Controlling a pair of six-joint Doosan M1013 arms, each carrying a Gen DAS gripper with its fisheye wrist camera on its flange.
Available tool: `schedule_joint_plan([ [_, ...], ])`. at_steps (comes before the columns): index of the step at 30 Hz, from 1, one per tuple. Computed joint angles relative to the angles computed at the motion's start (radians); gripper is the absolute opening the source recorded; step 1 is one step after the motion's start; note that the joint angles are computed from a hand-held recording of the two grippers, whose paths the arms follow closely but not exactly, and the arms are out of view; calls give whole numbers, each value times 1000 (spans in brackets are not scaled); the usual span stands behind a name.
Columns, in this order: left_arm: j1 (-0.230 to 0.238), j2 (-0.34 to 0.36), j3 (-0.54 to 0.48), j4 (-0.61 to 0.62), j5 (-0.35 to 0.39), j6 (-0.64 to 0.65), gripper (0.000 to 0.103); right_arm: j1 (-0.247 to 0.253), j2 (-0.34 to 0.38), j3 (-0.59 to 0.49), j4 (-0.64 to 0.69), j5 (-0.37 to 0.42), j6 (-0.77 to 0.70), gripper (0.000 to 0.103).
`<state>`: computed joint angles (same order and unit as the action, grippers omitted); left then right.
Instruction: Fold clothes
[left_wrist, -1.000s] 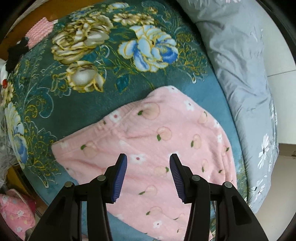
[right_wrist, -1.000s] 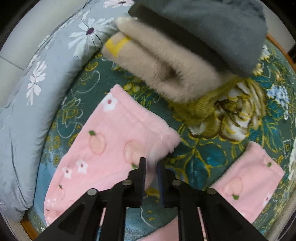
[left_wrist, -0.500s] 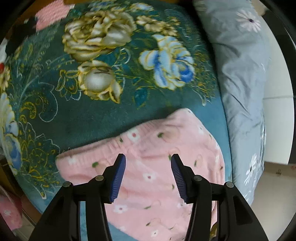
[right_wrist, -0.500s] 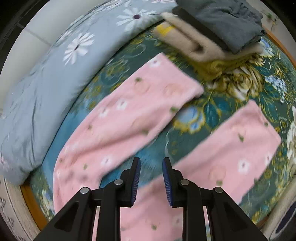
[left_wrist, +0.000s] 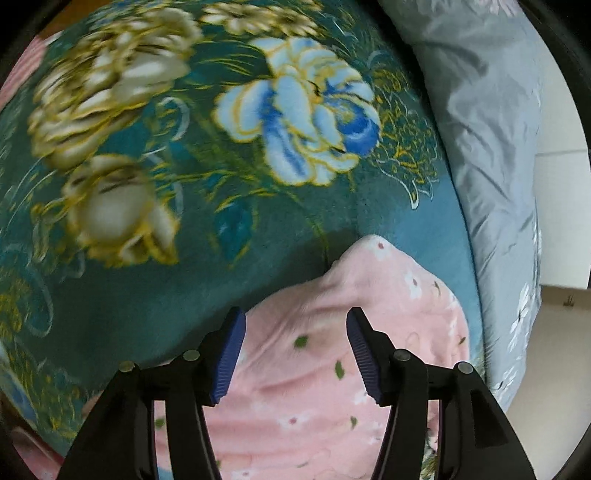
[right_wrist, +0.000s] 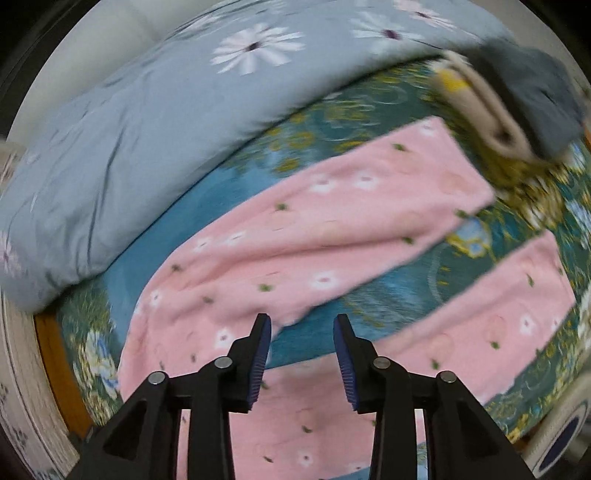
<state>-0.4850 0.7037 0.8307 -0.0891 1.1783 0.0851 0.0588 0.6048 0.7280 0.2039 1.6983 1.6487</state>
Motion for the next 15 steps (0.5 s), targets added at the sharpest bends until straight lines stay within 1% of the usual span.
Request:
schedule_joint_plan([
  [2, 6, 21, -24, -7, 7, 23, 58, 20, 3, -1, 1, 13, -30, 41],
  [4, 11, 49, -61, 0, 31, 35, 58, 38, 2, 8, -7, 27, -61, 42],
  [7, 9, 88, -123, 38, 89, 45, 58, 50, 1, 24, -16, 49, -86, 43],
  [9, 9, 105, -139, 34, 87, 61, 56, 53, 2, 33, -18, 65, -92, 43],
  [10, 9, 113, -147, 29, 86, 69, 48, 54, 3, 36, -25, 72, -92, 43],
  [11, 9, 120, -155, 24, 85, 77, 42, 53, 5, 36, -28, 77, -92, 43],
  [12, 9, 126, -162, 22, 83, 88, 31, 52, 6, 37, -31, 82, -92, 43],
  [13, 7, 132, -173, 25, 85, 99, 22, 50, 7, 36, -33, 83, -90, 43],
  [14, 5, 138, -184, 29, 81, 117, 19, 48, 8, 35, -35, 85, -89, 43],
  [15, 4, 138, -188, 25, 66, 136, 12, 46, 9, 34, -37, 87, -88, 43],
])
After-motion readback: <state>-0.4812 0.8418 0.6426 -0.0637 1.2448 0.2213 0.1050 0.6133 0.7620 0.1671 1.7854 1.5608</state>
